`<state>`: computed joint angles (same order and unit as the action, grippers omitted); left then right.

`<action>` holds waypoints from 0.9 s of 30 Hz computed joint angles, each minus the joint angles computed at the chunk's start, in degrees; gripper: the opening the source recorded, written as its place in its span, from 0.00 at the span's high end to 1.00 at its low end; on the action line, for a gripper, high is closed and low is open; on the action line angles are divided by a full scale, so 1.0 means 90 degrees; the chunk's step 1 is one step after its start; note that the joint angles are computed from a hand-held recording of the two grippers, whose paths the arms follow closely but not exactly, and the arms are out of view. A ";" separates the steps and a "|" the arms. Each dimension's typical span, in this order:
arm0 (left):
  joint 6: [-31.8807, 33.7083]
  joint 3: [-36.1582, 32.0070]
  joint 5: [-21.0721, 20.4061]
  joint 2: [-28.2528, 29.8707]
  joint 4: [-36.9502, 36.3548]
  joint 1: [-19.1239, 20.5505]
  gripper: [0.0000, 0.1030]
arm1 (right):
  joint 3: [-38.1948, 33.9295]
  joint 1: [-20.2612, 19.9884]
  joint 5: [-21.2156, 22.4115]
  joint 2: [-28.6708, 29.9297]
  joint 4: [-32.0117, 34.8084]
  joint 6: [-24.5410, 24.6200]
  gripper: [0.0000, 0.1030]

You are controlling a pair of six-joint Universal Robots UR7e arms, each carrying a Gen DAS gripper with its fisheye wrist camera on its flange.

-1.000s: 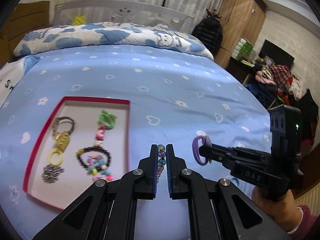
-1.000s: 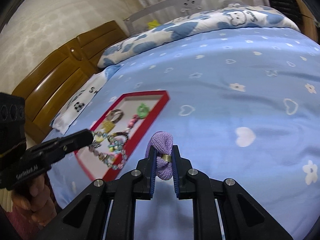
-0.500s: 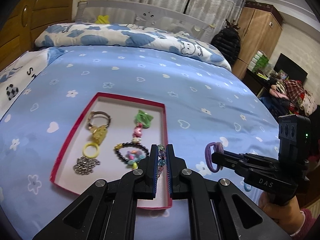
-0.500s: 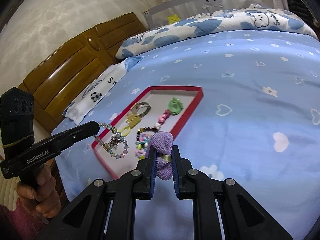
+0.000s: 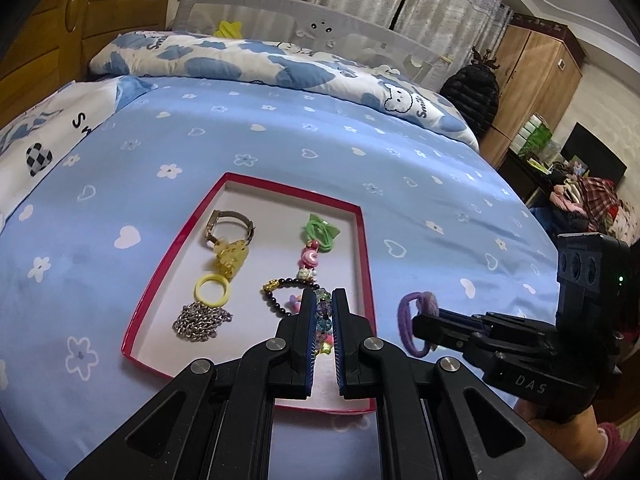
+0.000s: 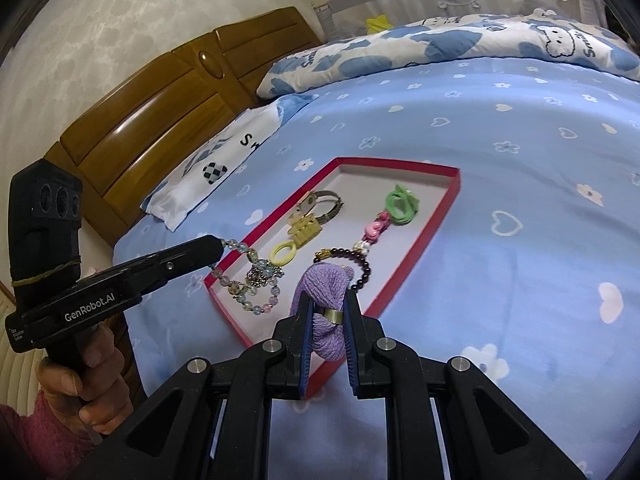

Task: Organize jewelry
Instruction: 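Carry the pastel bracelet and purple bow into the tray and release both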

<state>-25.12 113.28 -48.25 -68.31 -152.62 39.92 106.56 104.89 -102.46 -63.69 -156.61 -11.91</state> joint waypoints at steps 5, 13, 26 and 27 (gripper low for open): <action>0.0018 -0.0039 -0.0078 0.0018 -0.0012 0.0133 0.94 | -0.0152 0.0049 -0.0025 0.0227 0.0176 -0.0033 0.87; -0.0110 0.0015 -0.0172 -0.0032 -0.0096 0.0375 0.94 | -0.0381 0.0101 -0.0152 0.0547 0.0511 -0.0048 0.87; -0.0505 0.0085 -0.0007 -0.0093 0.0060 0.0778 0.94 | -0.0760 0.0196 -0.0618 0.1070 0.1091 -0.0129 0.86; -0.0530 0.0078 0.0033 -0.0080 0.0099 0.0785 0.94 | -0.0782 0.0202 -0.0654 0.1098 0.1121 -0.0125 0.86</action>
<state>-29.89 113.99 -47.95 -69.03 -151.73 46.98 99.52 106.71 -108.35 -53.81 -146.53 -13.04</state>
